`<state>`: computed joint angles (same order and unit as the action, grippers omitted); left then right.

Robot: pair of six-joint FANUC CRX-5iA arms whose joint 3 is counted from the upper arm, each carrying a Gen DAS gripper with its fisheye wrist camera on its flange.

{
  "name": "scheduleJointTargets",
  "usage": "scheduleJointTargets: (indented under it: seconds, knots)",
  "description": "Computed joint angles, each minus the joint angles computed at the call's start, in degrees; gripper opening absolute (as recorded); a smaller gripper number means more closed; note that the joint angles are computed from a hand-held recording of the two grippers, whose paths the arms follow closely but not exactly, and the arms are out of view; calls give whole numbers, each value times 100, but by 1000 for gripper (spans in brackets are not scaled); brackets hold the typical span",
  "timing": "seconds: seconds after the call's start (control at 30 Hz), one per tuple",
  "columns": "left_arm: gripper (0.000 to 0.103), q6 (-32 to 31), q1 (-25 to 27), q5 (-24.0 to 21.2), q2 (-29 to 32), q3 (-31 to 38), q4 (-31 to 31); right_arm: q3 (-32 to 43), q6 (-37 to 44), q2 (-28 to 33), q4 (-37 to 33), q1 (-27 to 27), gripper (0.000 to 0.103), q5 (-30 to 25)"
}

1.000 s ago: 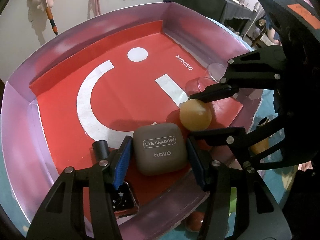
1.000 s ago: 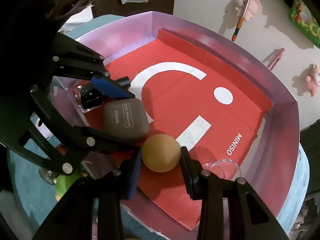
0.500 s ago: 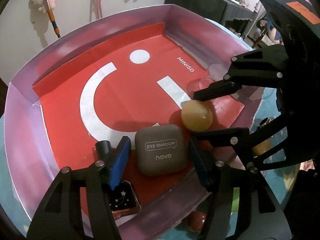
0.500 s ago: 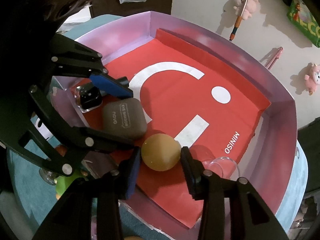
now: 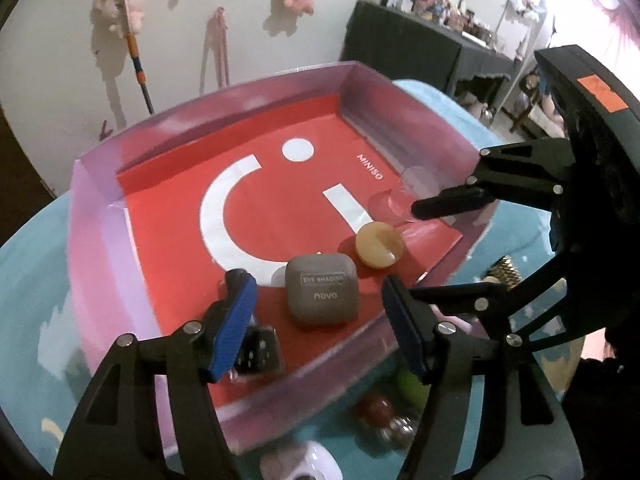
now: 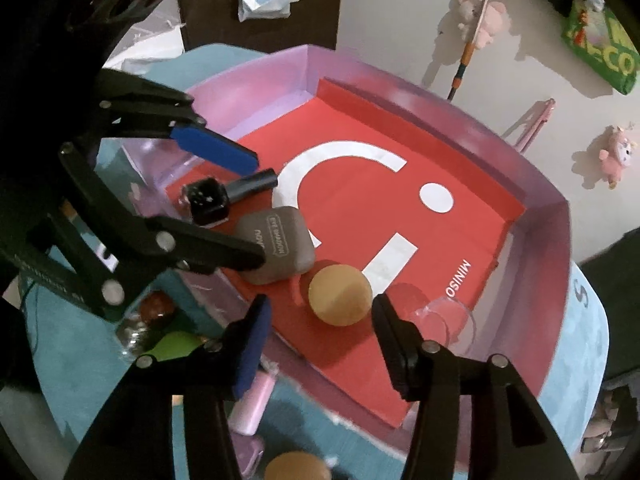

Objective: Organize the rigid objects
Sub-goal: 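Place the eye shadow case and tan sponge into the pink box, open both tools, then withdraw both tools from the box to above the table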

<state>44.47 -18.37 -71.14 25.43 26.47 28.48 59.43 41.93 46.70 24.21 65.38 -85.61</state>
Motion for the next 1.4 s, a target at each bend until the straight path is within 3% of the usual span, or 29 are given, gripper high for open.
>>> scheduleJointTargets:
  seconds: [0.07,0.3,0.53,0.77,0.9,1.17,1.4]
  knots:
    - [79,-153,56,317,-342,-467,210,-125,-160,-93,164,92,64,28]
    - [82,-732,306,946,-1391,-1881,1201,-824,-1110,-595,857,523,75,291]
    - [94,-1143,447,1718,-2535,-3203,1903,-1624,-2431,-1066,1813,998,88,449]
    - [94,-1181,371,2802,-3608,-4357,1957,-2133,-3608,-1198,2786,1505,102,73]
    - [94,-1170,230,3431,-4189,-4989,1875,-2432,-4302,-1233,3106,1758,103,-35]
    - [95,-725,211,3818,-4694,-5733,1991,-2635,-5260,-1028,3291,2009,103,-376]
    - [95,-91,156,4059,-4624,-5952,1617,-2462,-5505,-671,3111,2086,103,-837]
